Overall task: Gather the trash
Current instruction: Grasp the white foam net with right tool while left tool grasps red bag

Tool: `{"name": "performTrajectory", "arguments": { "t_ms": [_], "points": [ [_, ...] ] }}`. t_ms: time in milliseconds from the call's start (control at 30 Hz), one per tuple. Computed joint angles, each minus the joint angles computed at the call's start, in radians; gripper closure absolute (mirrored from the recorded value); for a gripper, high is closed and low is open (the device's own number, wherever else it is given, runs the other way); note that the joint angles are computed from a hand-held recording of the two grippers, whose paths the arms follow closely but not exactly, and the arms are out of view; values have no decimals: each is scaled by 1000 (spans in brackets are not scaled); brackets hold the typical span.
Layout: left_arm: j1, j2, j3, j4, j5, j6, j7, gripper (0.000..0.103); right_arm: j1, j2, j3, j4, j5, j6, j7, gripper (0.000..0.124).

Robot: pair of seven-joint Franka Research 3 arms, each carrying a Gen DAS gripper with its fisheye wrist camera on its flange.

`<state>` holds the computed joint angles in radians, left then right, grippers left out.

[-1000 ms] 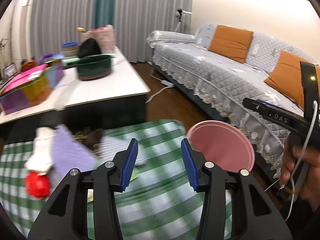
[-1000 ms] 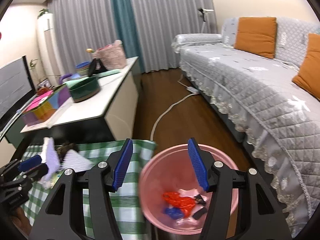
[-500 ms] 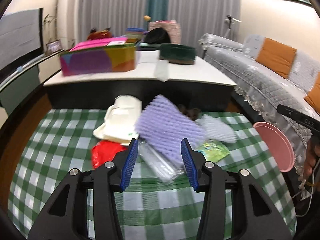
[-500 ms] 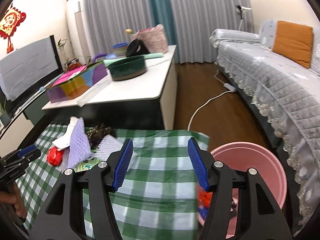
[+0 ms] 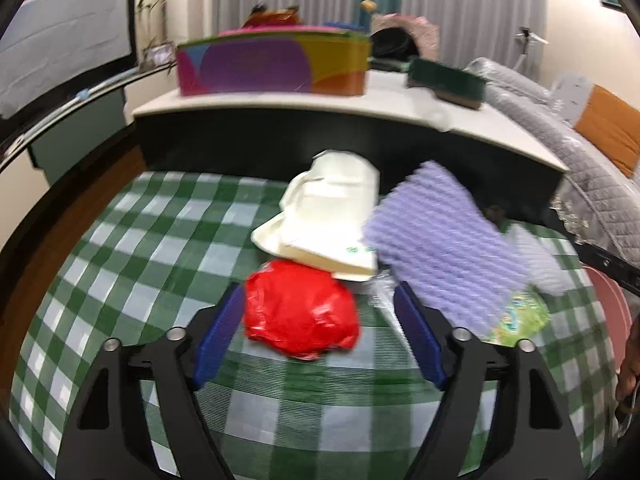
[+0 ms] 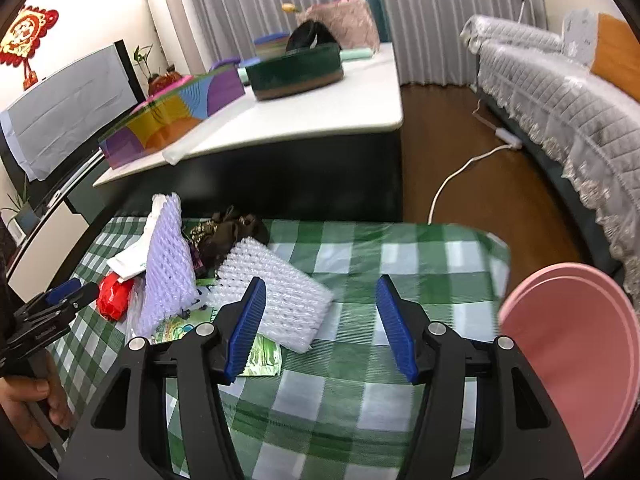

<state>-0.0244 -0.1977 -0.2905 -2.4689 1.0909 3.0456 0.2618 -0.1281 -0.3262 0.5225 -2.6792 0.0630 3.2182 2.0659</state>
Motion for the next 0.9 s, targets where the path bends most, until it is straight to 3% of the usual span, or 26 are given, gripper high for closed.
{"name": "performTrajectory", "arguments": {
  "t_ms": [300,533,600,667,800,900],
  "points": [
    [-52,86,57,30,-205,-40,152,21,184,139,-179,64,30,-12,-67,66],
    [-86,118,80,32,-344,-38,271,24,241,169,-234,83,14,-35,-72,66],
    [-93,120,83,29,-382,-35,304,29,258,175,-251,87,11,-37,-75,73],
    [-89,117,76,32,-365,-43,293,30,342,181,-323,89,57,-35,-129,81],
    [-78,104,65,31,-320,-53,256,31,329,166,-305,84,49,-39,-136,99],
    [-71,87,60,24,-291,-60,222,31,319,151,-293,76,45,-41,-138,105]
  ]
}}
